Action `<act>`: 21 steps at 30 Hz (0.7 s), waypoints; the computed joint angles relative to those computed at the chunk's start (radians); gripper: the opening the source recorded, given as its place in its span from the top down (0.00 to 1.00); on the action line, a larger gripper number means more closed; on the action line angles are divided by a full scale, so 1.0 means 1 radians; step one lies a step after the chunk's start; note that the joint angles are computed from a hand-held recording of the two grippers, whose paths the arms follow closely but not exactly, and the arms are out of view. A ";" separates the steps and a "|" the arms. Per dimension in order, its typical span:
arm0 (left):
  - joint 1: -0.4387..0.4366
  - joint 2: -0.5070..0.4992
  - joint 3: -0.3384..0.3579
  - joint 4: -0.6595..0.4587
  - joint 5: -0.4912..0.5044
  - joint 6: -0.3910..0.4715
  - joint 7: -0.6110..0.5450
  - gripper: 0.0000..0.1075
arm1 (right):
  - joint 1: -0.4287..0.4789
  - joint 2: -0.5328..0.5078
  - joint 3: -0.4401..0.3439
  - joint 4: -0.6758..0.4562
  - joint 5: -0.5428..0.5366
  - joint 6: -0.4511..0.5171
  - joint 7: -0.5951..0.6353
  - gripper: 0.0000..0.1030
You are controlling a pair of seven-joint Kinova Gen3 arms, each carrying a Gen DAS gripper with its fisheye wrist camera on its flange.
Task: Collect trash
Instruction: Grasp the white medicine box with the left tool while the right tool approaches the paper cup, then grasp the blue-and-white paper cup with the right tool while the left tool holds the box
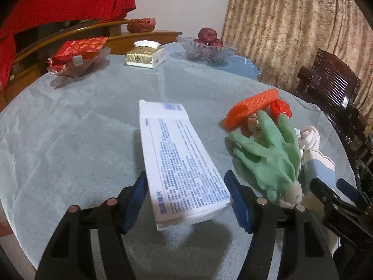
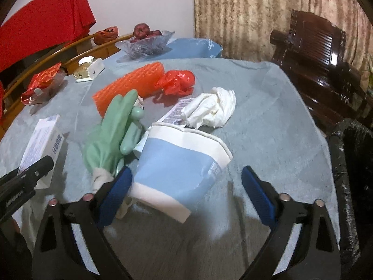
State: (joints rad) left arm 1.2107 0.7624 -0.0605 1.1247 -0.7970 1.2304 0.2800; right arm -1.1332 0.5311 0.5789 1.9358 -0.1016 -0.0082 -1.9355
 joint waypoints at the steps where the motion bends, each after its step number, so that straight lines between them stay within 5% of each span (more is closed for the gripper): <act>1: 0.003 0.000 0.000 0.000 -0.002 0.000 0.001 0.39 | 0.039 -0.008 -0.042 -0.005 0.009 0.005 0.008 0.25; 11: 0.007 0.002 0.007 -0.007 -0.006 -0.033 -0.011 0.40 | 0.215 -0.113 -0.227 0.061 0.049 -0.014 0.104 0.42; 21: -0.043 0.028 0.021 -0.037 0.106 -0.043 -0.080 0.40 | 0.196 -0.094 -0.196 0.055 0.015 0.004 0.119 0.35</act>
